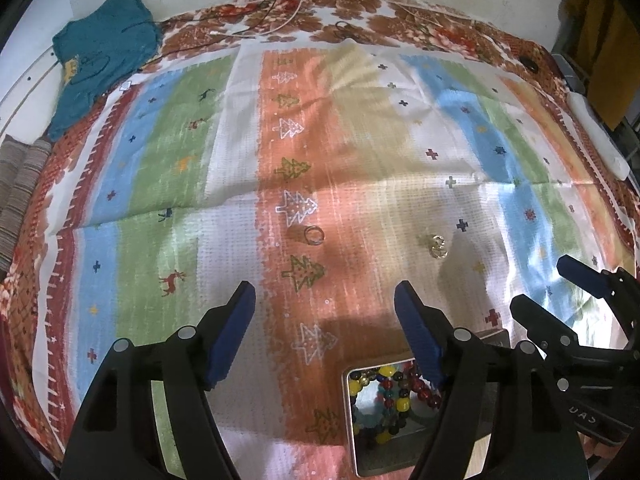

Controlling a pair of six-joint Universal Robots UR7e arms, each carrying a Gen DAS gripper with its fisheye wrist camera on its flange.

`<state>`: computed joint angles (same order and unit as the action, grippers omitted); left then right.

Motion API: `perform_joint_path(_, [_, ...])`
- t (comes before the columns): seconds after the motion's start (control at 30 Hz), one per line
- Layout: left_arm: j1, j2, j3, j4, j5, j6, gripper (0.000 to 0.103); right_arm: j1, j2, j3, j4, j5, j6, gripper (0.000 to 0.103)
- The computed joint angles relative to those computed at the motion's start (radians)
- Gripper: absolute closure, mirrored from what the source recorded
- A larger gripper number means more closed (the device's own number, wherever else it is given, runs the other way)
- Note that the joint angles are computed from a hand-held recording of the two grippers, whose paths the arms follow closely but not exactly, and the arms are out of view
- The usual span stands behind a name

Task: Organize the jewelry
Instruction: 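Move both open tools toward the two small gold rings on the cloth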

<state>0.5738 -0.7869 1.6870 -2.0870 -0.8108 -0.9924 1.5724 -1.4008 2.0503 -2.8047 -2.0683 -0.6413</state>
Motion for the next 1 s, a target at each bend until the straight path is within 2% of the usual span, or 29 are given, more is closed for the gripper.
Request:
perform_joint_path(0.43, [0.037,0.021,-0.027,-0.007,-0.031,0.031,0.031,-0.007,0.052,-0.040,0.040,-0.029,0.011,0.028])
perform_joint_path(0.57, [0.060,0.013,-0.019,-0.074,-0.085,0.054,0.031,-0.014,0.070,-0.055,0.051,-0.034,0.017,0.028])
perform_joint_path(1.0, [0.108,0.045,-0.061,-0.037,-0.084,0.070,0.031,-0.032,0.142,-0.109,0.075,-0.060,0.021,0.028])
